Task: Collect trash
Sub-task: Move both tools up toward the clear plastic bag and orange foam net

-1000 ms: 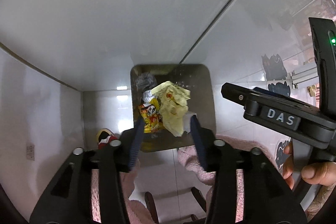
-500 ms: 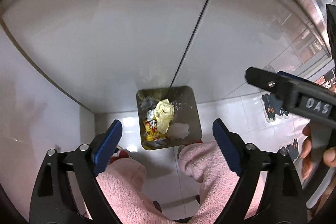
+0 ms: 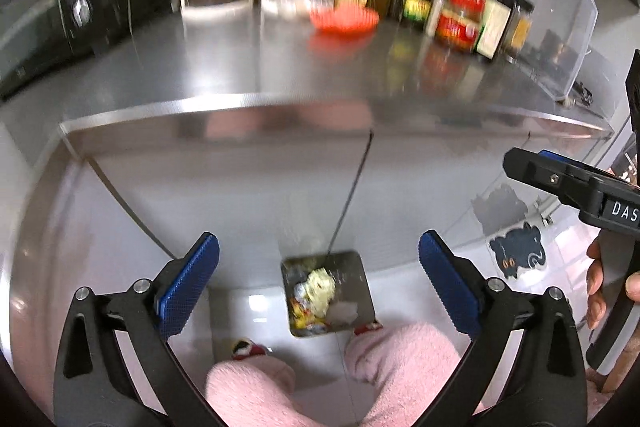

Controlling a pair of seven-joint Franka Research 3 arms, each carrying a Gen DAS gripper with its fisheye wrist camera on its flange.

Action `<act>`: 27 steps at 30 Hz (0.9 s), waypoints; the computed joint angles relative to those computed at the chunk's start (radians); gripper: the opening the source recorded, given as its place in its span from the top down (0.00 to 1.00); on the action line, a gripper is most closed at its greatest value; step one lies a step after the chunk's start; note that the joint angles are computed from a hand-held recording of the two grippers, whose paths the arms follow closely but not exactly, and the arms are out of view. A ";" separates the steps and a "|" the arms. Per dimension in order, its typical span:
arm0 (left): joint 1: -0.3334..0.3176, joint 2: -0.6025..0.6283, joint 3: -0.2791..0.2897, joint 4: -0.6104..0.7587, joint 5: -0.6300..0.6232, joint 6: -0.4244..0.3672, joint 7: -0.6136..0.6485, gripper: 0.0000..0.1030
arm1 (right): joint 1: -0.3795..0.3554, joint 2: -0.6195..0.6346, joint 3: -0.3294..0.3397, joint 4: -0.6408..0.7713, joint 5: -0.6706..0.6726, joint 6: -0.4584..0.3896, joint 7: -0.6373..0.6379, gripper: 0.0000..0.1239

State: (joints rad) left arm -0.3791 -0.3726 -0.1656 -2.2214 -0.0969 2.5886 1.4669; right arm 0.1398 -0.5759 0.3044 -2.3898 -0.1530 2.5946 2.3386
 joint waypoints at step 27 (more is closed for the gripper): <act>0.122 0.616 -0.056 0.879 0.231 -0.178 -0.034 0.09 | 0.036 0.595 -0.185 0.736 -0.115 -0.169 -0.057 0.20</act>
